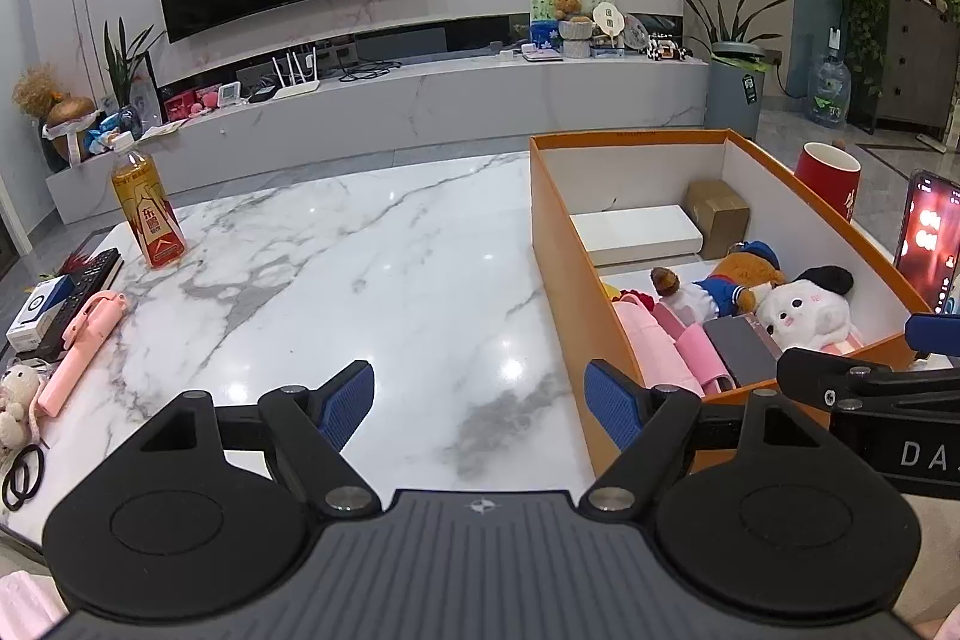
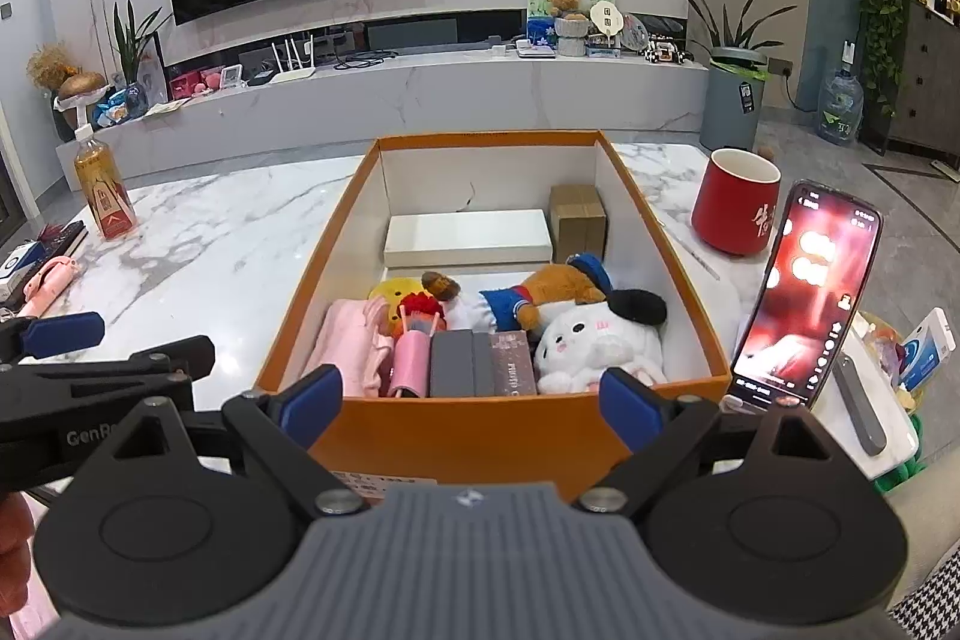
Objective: Organize objects
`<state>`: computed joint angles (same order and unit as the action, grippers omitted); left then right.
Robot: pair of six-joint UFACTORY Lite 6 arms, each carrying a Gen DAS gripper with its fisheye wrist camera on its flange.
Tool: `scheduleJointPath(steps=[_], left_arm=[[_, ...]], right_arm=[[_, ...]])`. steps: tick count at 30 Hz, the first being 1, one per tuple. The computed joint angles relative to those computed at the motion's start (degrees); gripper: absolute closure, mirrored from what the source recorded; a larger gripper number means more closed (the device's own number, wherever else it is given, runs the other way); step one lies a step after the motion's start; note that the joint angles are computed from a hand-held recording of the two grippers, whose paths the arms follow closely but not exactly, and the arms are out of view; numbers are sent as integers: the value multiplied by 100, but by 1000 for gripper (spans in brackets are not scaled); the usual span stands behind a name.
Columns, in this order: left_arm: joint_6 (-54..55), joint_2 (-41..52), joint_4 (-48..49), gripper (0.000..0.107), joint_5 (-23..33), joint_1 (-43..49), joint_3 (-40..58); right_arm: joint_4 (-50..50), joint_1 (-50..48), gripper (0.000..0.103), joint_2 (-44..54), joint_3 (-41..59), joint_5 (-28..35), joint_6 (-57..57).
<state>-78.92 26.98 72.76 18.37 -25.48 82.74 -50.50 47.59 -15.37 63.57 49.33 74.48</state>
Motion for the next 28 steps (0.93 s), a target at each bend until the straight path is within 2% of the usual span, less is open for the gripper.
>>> scheduleJointPath(steps=[17, 28], left_arm=[[141, 116, -22, 16, 42, -53, 136], [-66, 41, 159, 16, -25, -3, -14]], right_arm=[[49, -208, 10, 74, -12, -267, -174], [29, -90, 10, 103, -20, -211, -125]])
